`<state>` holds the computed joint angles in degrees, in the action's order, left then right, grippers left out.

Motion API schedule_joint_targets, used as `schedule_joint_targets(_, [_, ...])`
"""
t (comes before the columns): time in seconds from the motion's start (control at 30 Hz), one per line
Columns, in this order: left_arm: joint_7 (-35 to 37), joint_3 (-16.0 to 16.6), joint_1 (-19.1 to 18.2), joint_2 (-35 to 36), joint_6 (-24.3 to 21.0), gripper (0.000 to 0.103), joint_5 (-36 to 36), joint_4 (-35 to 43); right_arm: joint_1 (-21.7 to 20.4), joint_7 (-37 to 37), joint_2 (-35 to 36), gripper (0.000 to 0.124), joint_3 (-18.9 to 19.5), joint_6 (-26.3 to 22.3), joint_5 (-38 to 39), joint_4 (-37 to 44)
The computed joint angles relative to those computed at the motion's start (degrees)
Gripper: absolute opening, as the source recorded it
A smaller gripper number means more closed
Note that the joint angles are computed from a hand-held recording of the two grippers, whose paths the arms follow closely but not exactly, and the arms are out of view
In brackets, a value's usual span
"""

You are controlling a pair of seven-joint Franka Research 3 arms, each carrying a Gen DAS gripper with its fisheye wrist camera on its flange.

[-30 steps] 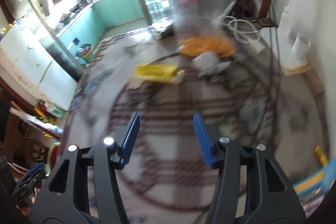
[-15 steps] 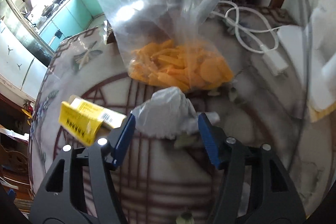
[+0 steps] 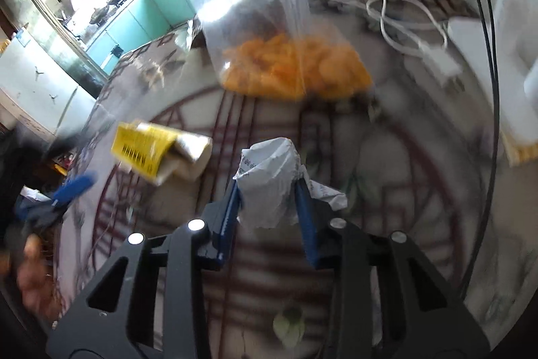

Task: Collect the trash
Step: 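Grasp the yellow medicine box with the left tool while the right tool grasps crumpled foil, then carry the yellow box and crumpled foil over the red bucket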

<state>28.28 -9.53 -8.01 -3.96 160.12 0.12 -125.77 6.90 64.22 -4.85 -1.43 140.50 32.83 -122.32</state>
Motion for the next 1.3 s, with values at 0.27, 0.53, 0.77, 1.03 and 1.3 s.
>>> schedule_joint_targets(0.27, [-6.05,-0.65,0.72,9.28,-9.6,0.067,6.01,9.29,0.47,-2.62,-4.32,0.032,-0.81,-0.55,3.23,-4.33])
schedule_joint_targets(0.53, [6.69,-1.76,1.47,7.37,-6.21,0.04,-2.5,6.82,1.14,-1.35,-9.76,0.032,-0.47,1.75,2.08,-7.81])
schedule_joint_targets(0.77, [15.17,0.06,-0.28,-5.79,-4.15,0.033,-3.23,-3.49,2.34,1.65,-17.89,0.032,1.53,4.74,-3.18,-12.76])
schedule_joint_targets(1.03, [28.46,6.29,-7.32,-27.59,-8.29,0.033,-7.28,-19.69,4.79,10.02,-30.16,0.032,5.95,4.58,-9.68,-20.44])
schedule_joint_targets(1.3, [35.12,7.48,-9.33,-48.95,-17.75,0.033,-5.07,-31.75,6.27,24.77,-41.96,0.032,13.52,-0.54,-17.54,-25.29])
